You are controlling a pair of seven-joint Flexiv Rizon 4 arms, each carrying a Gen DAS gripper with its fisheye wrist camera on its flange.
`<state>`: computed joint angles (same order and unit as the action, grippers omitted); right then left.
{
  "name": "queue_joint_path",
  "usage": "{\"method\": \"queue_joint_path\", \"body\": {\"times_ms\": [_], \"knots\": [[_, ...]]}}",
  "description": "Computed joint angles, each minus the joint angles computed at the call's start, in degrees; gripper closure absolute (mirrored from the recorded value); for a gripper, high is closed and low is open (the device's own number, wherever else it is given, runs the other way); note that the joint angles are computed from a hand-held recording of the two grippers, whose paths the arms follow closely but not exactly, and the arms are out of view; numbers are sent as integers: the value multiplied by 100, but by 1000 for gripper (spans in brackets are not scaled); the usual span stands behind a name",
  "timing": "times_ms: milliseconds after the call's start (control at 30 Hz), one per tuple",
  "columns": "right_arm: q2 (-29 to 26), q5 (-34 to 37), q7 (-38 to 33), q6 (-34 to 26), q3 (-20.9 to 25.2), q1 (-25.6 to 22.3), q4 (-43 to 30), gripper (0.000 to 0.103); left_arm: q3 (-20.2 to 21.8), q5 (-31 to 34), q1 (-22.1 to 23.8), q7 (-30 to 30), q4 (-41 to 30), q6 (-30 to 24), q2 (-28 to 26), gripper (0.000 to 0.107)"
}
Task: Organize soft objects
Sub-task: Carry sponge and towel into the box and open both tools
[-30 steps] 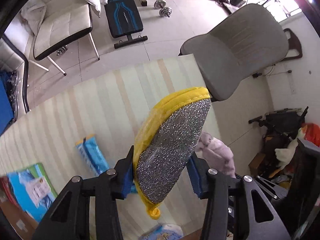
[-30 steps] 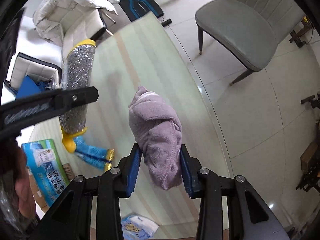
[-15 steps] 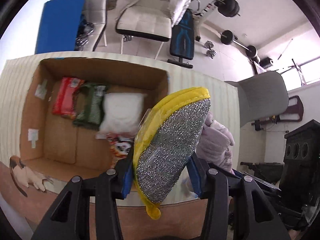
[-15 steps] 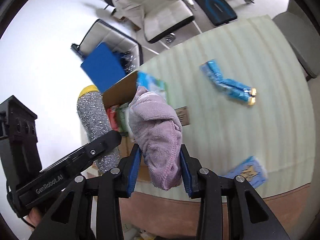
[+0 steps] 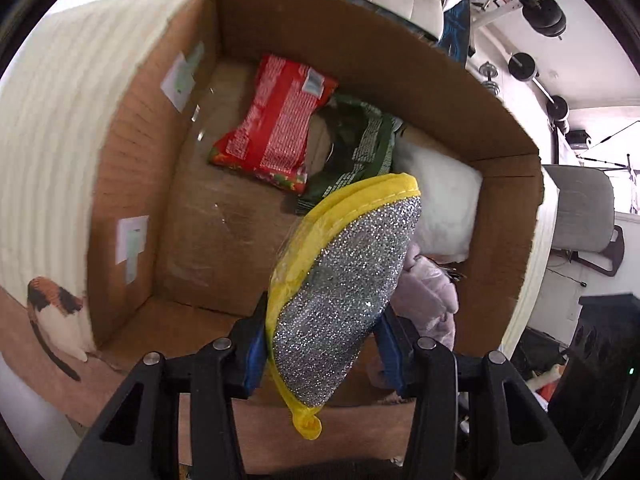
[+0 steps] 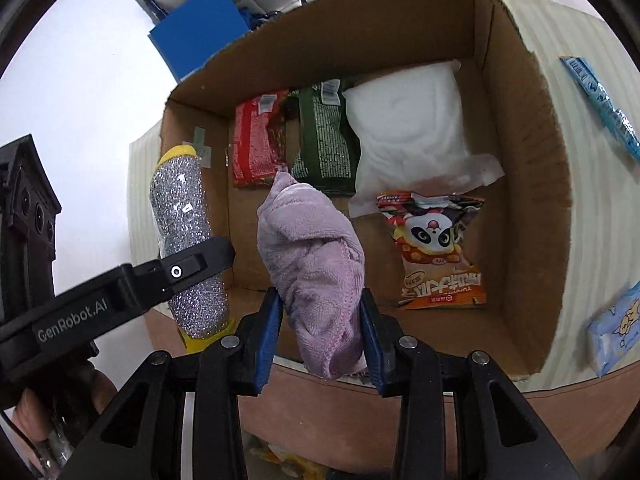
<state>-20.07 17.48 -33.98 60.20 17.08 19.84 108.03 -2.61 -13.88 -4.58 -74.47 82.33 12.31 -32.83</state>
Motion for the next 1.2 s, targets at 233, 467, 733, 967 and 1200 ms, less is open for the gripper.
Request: {"method": "queue_joint_path", "body": {"times_ms": [233, 467, 733, 967, 1200], "knots": [[-482, -162, 119, -309, -44, 30, -297, 62, -18, 252, -67, 140, -488, -672, -567, 43], [-402, -1174, 185, -1363, -326, 345, -510, 11, 29, 480, -172, 768, 110, -43, 50, 16], [-72, -1766, 568, -1790, -452, 498, -473, 4, 116, 286, -43, 879, 867, 973, 835, 8], [456, -2103, 930, -2133, -429, 568, -218, 4, 158, 323, 10, 1072, 1293, 1559, 1420, 8], [894, -2574, 1364, -2133, -373, 712, 29, 3, 145, 168, 1, 1318, 1819, 2162, 1992, 8]]}}
